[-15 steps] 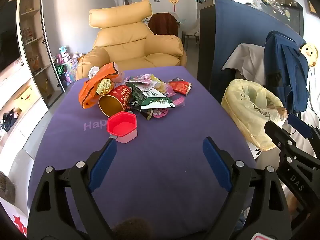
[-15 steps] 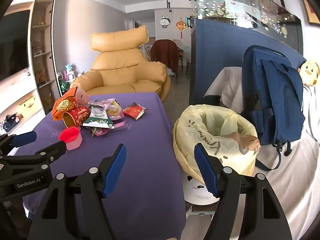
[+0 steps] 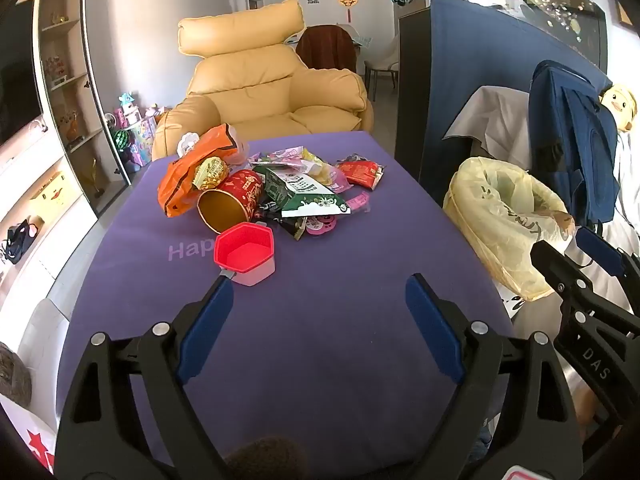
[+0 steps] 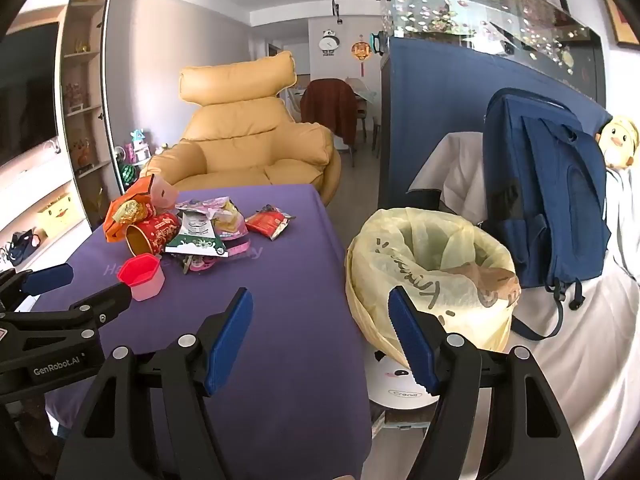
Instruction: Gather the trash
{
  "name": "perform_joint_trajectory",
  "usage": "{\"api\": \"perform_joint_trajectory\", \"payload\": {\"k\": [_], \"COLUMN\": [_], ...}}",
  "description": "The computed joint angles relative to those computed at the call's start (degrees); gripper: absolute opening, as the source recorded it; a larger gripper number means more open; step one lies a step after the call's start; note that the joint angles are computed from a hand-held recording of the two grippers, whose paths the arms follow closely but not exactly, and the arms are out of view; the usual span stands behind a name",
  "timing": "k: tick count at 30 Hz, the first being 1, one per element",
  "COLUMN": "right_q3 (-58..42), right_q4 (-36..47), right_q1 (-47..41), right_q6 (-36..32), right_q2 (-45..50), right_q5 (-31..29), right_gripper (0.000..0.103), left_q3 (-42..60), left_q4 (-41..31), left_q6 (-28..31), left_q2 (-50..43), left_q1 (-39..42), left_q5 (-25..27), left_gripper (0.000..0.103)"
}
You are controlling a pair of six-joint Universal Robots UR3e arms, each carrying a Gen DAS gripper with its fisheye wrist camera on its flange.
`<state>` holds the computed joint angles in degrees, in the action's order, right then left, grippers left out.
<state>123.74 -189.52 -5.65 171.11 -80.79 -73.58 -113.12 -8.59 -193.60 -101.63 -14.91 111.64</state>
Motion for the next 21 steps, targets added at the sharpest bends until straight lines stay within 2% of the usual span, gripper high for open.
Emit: {"api": "perform_joint_trajectory", "payload": {"k": [21], "right_q3": [0.52], "right_q4": [0.18], "right_q1": [-0.58], "right_q6": [0.11], "right_q2": [-0.62], "right_q5": [0.52], "right_gripper": [0.067], "left_q3": [0.2], "left_q4": [-0.53], "left_q6": [0.01], "left_q2": [0.03], "left_q1": [0.04], "left_q5": [-0.15], "left_gripper": [0.084]}}
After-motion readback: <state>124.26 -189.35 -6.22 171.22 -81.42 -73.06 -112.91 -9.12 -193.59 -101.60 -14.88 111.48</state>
